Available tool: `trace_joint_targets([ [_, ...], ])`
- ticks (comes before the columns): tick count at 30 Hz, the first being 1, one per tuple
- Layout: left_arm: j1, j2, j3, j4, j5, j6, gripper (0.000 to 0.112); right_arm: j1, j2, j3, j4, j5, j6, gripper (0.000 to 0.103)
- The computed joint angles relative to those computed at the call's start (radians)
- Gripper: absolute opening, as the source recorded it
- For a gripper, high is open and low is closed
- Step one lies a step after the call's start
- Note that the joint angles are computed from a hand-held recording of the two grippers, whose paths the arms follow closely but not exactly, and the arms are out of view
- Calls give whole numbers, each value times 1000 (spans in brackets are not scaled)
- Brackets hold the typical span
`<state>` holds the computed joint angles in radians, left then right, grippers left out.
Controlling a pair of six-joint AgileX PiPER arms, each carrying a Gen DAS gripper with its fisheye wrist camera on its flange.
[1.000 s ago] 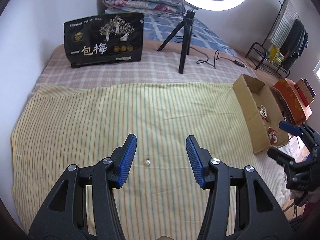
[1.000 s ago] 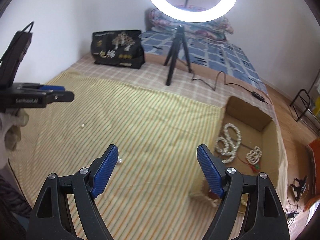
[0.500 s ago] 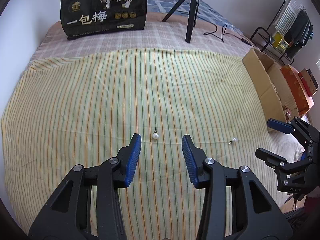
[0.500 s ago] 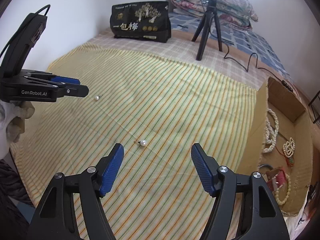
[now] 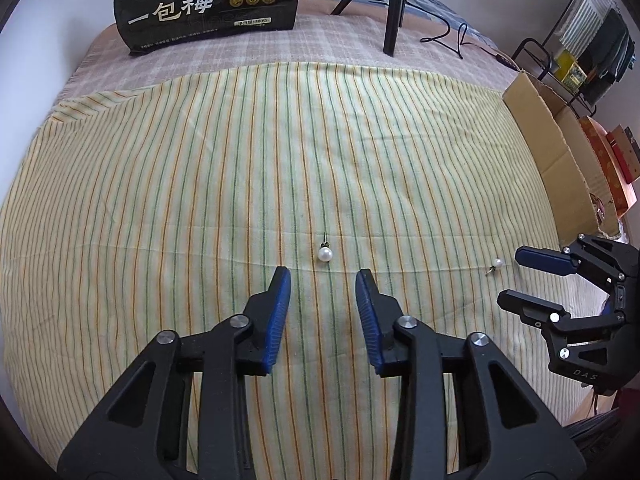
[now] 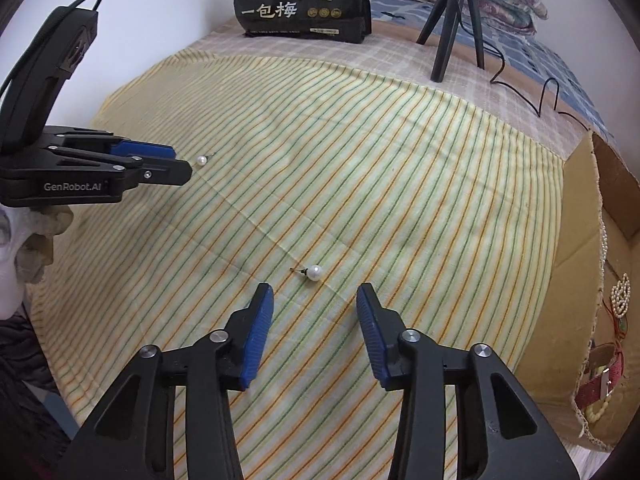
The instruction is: Organize jewelry
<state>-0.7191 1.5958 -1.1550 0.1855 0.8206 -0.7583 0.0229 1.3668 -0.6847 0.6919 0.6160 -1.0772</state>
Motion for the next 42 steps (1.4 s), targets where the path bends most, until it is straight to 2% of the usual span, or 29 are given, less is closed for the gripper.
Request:
trace_joint_targets([
  [10, 8, 57, -36, -1, -11, 11, 34, 22, 34, -13, -6, -13, 5, 39],
  [14, 13, 57, -33, -2, -22, 14, 33, 21, 46, -24, 2, -8, 2, 35],
  [19, 11, 68, -42, -11, -25, 32, 20, 40, 56, -31, -11, -18, 20, 30],
  [21, 1, 73, -46, -2, -19, 34, 10, 50, 57, -32, -18, -22, 27, 27],
  [26, -10, 78, -51, 18, -12, 19, 5, 49, 62, -34, -11, -18, 25, 10],
  [35, -14, 59, -43, 46, -14, -11, 2, 60, 31, -15, -9, -36, 20, 10],
  [42, -34, 36, -57, 78, 6, -36, 2, 48, -29, -11, -1, -13, 17, 10],
])
